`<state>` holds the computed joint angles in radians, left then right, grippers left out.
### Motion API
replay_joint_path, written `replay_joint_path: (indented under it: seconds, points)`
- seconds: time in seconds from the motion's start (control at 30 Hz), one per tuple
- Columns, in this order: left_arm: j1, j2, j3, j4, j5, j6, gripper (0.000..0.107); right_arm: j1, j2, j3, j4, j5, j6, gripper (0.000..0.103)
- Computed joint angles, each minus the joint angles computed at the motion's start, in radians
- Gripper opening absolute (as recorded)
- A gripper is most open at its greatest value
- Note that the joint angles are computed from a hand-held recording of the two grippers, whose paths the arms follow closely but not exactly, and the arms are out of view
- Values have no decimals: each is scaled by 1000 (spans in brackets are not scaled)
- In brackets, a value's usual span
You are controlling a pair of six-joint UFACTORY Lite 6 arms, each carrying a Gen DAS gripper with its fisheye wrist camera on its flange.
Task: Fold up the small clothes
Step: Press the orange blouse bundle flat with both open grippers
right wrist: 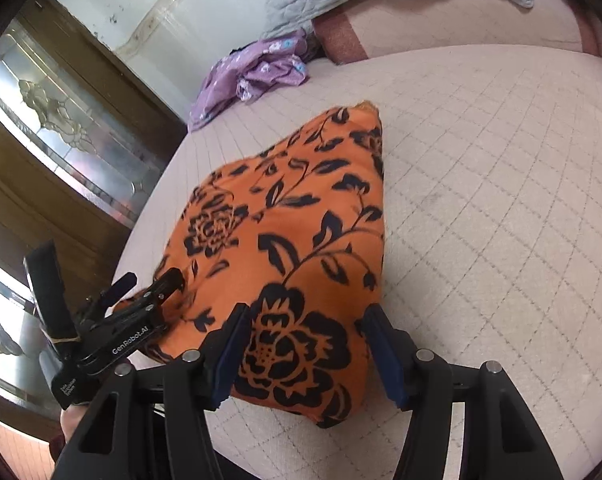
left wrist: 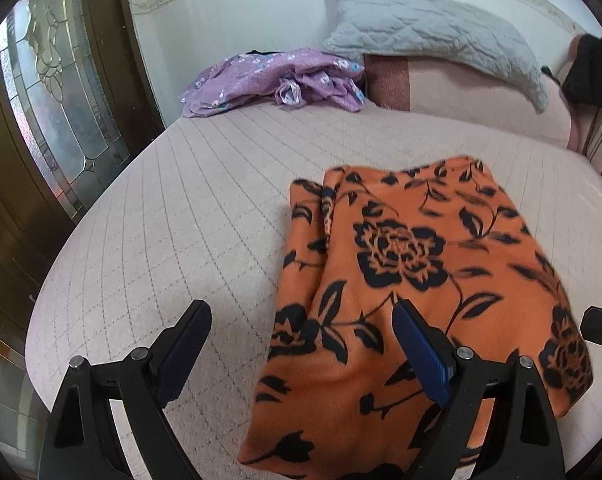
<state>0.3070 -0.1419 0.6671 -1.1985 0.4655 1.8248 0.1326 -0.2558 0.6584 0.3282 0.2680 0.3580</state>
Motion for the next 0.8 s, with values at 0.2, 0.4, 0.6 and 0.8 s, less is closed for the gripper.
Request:
replay_joint_path:
  seconds: [0.2, 0.4, 0.6, 0.8]
  points:
    - [-6, 98, 105, 83, 30, -166, 92, -55, -1, 39, 79, 28, -105, 62]
    - [13, 174, 183, 155, 78, -290, 92, -150, 53, 68, 361, 51, -385, 63]
    - [20, 205, 215, 171, 97, -331, 92, -171, 100, 84, 456, 51, -478, 63]
    - [10, 218, 226, 186, 94, -356, 92, -176, 149, 104, 527, 46, -548, 63]
